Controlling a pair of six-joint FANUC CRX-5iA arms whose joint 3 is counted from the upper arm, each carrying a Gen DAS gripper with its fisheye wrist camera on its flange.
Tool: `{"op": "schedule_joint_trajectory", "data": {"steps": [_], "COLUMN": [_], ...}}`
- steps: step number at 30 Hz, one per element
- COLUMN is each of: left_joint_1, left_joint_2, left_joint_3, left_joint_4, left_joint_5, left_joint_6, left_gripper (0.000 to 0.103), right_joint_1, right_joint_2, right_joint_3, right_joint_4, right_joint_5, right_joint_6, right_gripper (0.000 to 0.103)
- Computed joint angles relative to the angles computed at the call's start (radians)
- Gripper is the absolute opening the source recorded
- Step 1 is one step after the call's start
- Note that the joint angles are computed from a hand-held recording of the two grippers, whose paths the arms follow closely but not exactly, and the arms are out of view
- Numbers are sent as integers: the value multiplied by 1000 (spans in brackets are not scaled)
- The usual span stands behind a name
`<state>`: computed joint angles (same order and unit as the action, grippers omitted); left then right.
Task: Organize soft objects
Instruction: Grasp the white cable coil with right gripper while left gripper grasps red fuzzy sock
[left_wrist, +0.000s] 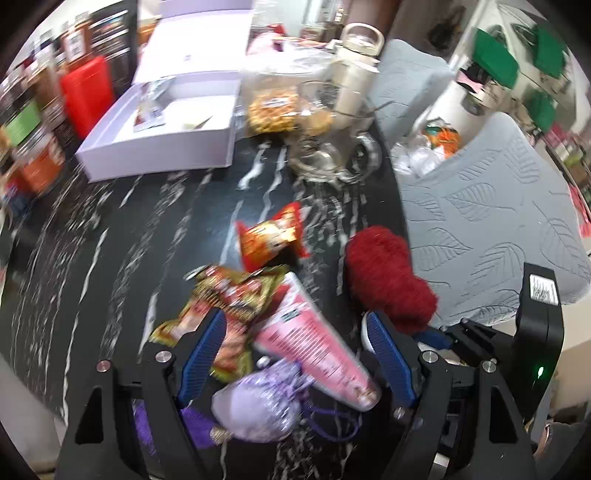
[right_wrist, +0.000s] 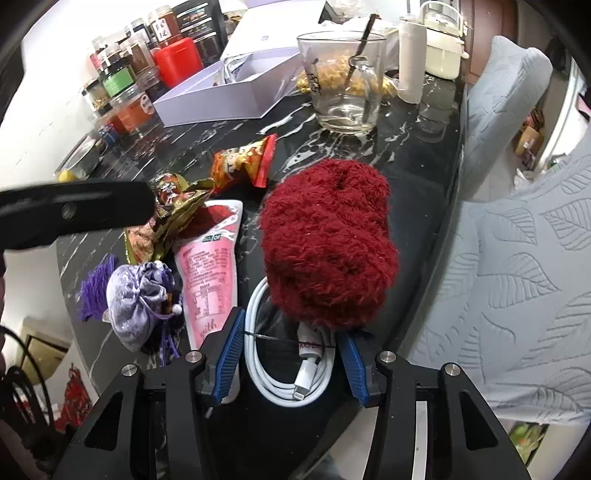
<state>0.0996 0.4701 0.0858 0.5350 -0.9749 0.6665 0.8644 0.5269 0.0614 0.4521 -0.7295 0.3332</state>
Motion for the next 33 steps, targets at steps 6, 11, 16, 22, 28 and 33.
{"op": "schedule_joint_trajectory", "data": {"steps": [6,11,16,22,28,33], "left_joint_1": [-40,-68,-95,-150,-172,-167], "left_joint_2": [32,60,87,135,172,197], "left_joint_3": [45,80,104,151,189,204], "left_joint_4": [7,7,9,-38,-90,-85], "left_joint_5": [-24,-58,-106,-133,-147,-169], "left_joint_6": [-48,-65,-52,-8,70,100], "left_gripper": [79,79,79,79,79,43], "right_joint_1": [7,19,25,28,28,23], "right_joint_2": [-19,-47,-81,-101,-109,-117], "right_joint_3": [-27,-67,-121,-168,-181,-191], "right_joint_4": [1,25,48,76,69,64], "right_joint_5": [14,-12,-6,30,38,50], "right_joint_6": [-7,-79,-116,-137,-131,-129], "right_gripper": [49,49,49,49,49,49]}}
